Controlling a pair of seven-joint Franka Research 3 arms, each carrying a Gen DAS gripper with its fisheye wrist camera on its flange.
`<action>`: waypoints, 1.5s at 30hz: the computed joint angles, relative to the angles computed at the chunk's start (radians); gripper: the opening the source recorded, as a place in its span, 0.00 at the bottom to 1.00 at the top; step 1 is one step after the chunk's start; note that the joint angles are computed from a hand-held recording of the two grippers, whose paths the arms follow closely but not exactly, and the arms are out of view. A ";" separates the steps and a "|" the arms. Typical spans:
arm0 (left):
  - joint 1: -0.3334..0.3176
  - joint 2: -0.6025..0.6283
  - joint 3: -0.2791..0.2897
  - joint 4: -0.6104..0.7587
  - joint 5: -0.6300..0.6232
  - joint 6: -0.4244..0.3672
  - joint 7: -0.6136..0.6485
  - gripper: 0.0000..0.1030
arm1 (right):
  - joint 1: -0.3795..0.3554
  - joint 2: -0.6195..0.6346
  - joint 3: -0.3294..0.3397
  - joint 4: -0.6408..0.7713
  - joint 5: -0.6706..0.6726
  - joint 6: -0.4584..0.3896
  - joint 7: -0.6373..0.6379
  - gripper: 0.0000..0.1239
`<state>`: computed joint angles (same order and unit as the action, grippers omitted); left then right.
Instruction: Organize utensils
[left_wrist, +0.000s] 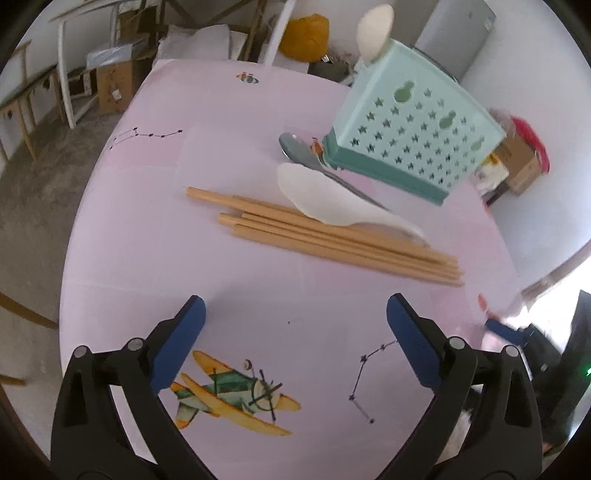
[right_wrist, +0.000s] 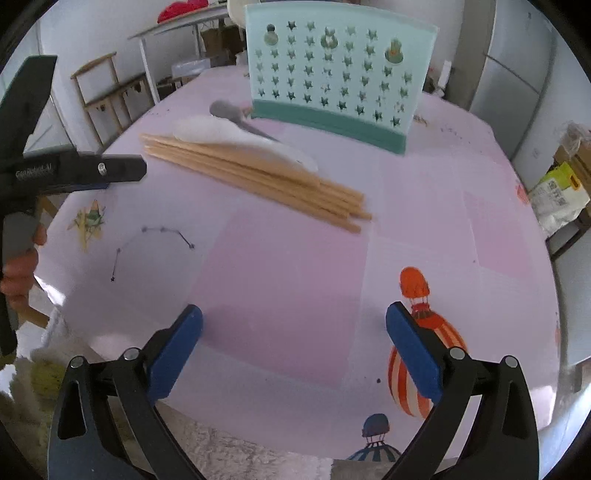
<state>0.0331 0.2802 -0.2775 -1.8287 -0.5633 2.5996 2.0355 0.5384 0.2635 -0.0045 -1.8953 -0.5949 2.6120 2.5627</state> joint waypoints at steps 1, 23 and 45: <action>0.006 0.000 -0.004 -0.001 -0.019 0.001 0.003 0.92 | -0.007 -0.004 0.003 -0.009 0.015 0.010 -0.007 0.78; 0.034 -0.012 0.028 -0.002 -0.063 0.081 0.017 0.92 | 0.030 0.039 -0.019 0.155 -0.462 -0.011 0.227 0.78; 0.142 0.062 -0.047 0.060 -0.113 0.121 0.103 0.45 | 0.136 0.580 -0.100 0.895 -0.085 -0.197 -0.506 0.24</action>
<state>0.1750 0.3420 -0.3247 -1.7691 -0.6767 2.7211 2.1383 0.6742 0.8432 -0.1040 -1.0004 -0.6800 2.4146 2.0571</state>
